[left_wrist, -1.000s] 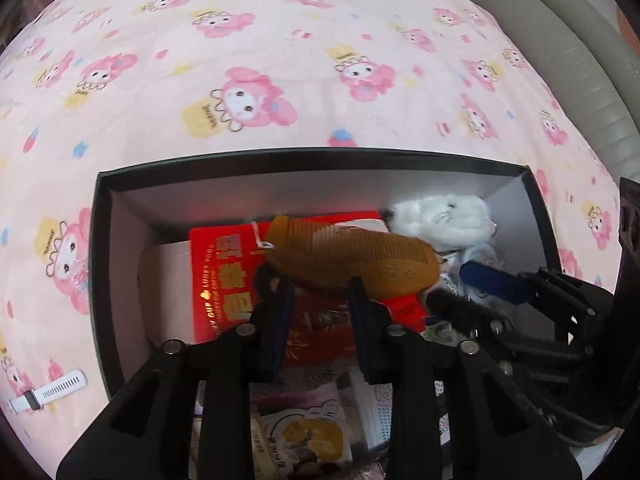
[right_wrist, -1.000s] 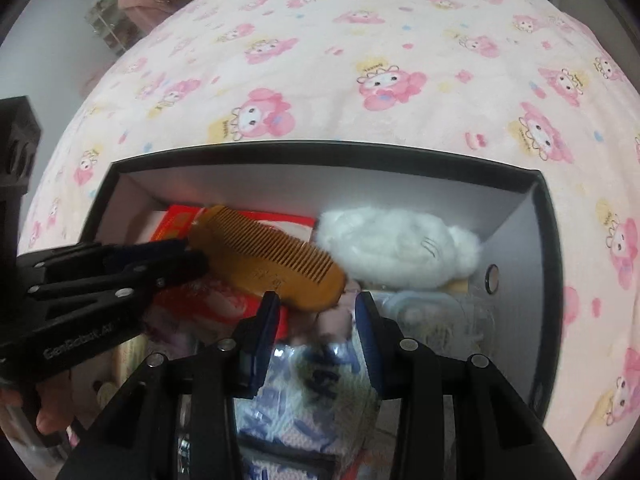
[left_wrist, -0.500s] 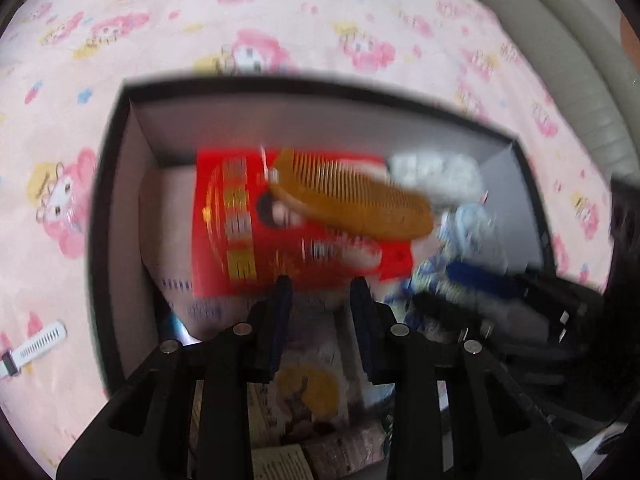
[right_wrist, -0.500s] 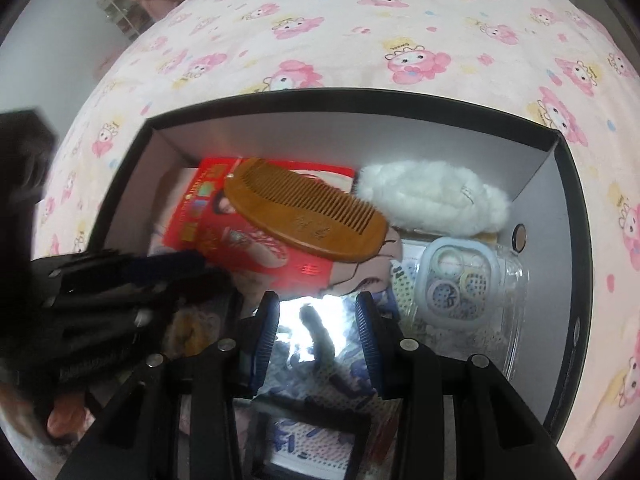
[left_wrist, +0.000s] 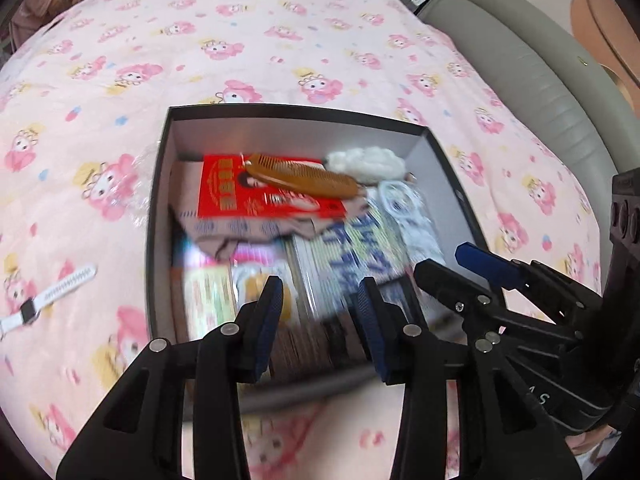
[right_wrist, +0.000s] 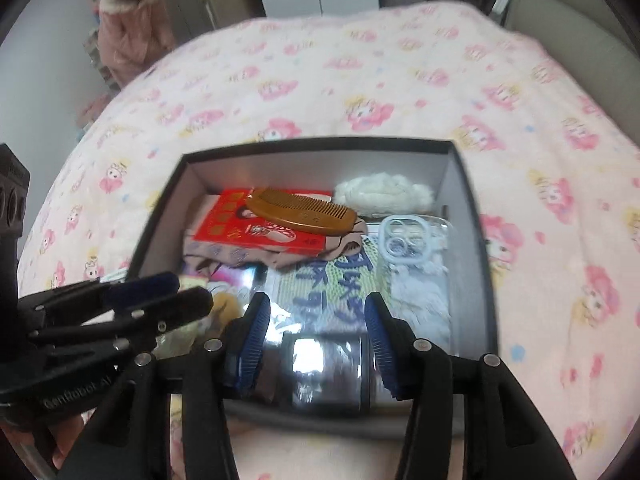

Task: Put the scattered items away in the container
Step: 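Withdraw both open tools from the box toward the white watch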

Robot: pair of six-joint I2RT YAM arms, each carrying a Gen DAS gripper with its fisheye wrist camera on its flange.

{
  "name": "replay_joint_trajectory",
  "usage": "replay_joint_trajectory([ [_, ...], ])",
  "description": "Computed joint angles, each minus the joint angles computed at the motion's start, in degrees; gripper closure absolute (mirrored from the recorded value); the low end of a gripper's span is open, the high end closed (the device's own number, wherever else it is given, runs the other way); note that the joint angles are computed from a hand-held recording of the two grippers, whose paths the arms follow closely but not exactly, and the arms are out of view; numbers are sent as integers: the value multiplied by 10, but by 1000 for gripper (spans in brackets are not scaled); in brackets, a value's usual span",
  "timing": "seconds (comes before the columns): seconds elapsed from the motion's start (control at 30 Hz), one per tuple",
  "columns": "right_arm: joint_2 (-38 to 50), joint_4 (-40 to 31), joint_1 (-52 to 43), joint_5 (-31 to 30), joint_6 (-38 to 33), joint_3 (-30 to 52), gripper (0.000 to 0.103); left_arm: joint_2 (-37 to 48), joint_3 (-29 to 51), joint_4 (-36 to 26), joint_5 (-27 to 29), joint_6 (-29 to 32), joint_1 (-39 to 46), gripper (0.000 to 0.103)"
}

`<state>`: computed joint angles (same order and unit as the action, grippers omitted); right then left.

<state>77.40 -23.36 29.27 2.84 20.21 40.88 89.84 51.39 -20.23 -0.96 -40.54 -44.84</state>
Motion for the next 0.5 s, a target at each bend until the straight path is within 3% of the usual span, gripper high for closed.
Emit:
replay_joint_trajectory([
  [0.23,-162,-76,93,50,102,-66,58,-111,-55,-56,-62,-65,-103,63],
  [0.5,-216,-128,224,110,214,-96,58,-183,-99,-100,-118,-160,-192,63],
])
